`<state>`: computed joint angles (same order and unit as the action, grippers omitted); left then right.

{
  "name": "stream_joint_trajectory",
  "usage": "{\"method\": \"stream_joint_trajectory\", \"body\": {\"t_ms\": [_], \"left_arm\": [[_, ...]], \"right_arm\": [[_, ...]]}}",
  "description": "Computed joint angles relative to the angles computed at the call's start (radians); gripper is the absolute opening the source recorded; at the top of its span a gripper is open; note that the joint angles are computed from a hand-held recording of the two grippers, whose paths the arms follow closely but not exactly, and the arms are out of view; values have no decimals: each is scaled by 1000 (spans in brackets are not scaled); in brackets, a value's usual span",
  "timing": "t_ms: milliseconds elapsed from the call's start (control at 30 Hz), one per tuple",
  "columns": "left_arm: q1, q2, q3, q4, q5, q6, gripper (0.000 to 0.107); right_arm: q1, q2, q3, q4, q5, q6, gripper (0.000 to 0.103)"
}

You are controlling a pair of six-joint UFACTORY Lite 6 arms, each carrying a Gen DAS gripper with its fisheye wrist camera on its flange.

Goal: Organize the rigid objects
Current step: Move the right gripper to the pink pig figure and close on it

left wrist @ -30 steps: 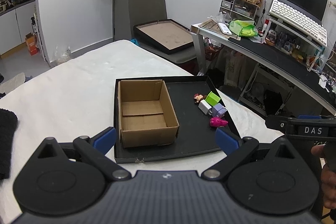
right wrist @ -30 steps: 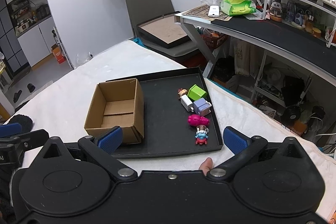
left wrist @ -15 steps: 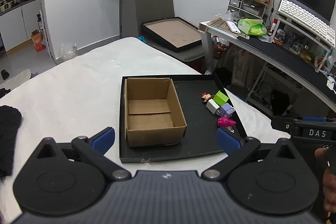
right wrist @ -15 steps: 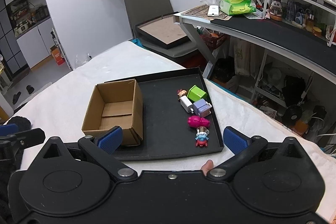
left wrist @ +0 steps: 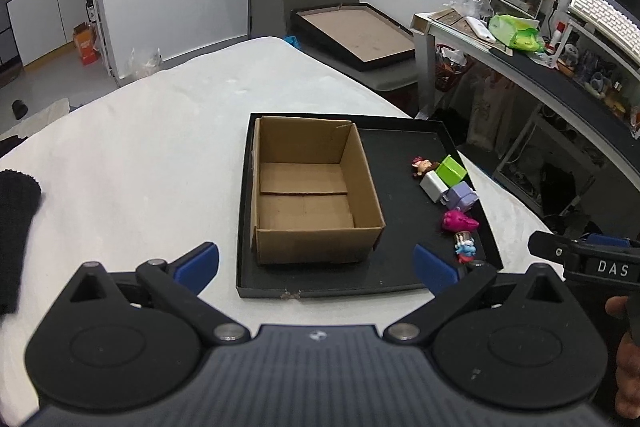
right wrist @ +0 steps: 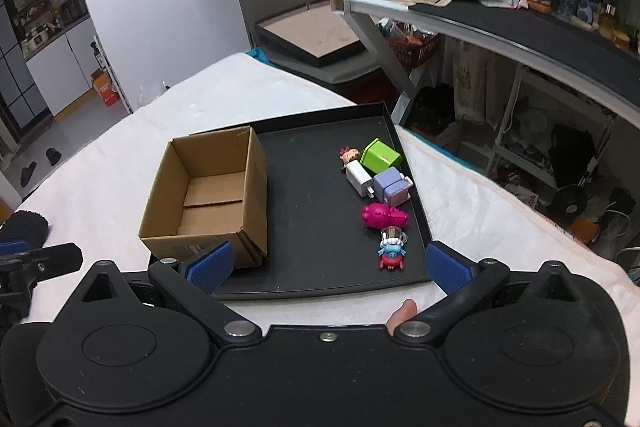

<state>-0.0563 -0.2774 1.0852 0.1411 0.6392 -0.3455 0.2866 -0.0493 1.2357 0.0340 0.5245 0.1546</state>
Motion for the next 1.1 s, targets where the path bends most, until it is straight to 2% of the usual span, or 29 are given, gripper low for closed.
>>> {"method": "stream_joint_trajectory", "body": {"t_ms": [167,300,600,867,1000,1100], "left_arm": [[26,73,36,-18,-16,14,103],[0,138,68,61,-22,-38,103],[42,283,144,-5,-54,16,103],[100,405,225,-66,-64,79,103],[114,459,261,-43,-71,70,103],[122,512,305,-31,-63,67,102]], "right_arm": [[-13,67,25,1,-19,0,103],[-25,124,52,22,-32,-20,103],[-50,254,136,76,-53,-69,103],[-49,386,240,71,-61,-42,103],[-26,463,299,-44,-73,75,103],[-45,522,346,-1,-67,79,103]]}}
